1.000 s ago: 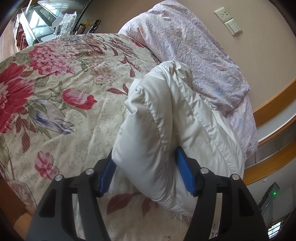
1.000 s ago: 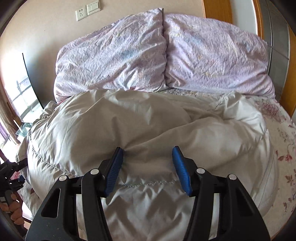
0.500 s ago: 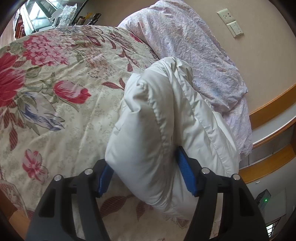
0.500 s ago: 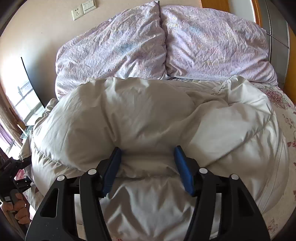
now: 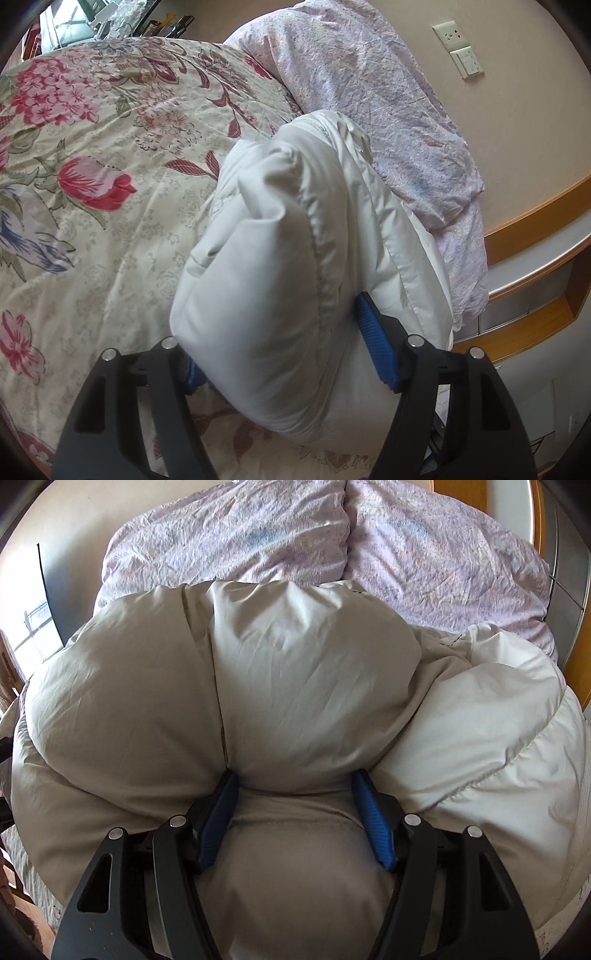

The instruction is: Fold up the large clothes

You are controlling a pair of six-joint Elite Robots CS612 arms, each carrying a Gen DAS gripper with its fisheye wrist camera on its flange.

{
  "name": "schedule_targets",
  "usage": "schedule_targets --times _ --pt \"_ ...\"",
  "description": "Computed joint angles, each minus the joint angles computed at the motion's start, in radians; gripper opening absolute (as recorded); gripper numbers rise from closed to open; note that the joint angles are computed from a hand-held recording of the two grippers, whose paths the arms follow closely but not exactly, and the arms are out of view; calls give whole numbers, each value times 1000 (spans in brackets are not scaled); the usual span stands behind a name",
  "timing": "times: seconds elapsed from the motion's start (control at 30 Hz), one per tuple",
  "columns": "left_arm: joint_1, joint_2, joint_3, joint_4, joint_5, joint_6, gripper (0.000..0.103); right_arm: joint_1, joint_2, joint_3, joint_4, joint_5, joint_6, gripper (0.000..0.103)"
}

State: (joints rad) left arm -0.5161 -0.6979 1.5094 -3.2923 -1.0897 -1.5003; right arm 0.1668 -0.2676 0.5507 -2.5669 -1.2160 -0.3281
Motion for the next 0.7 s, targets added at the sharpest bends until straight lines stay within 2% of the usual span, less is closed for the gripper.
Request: schedule_targets --times 0.47,0.7 --pt "4 14 -19 -27 22 -50 69 3 -5 9 -5 -13 -4 66" --pt "4 21 -23 -43 34 -62 64 5 -4 8 -11 -26 -13 66"
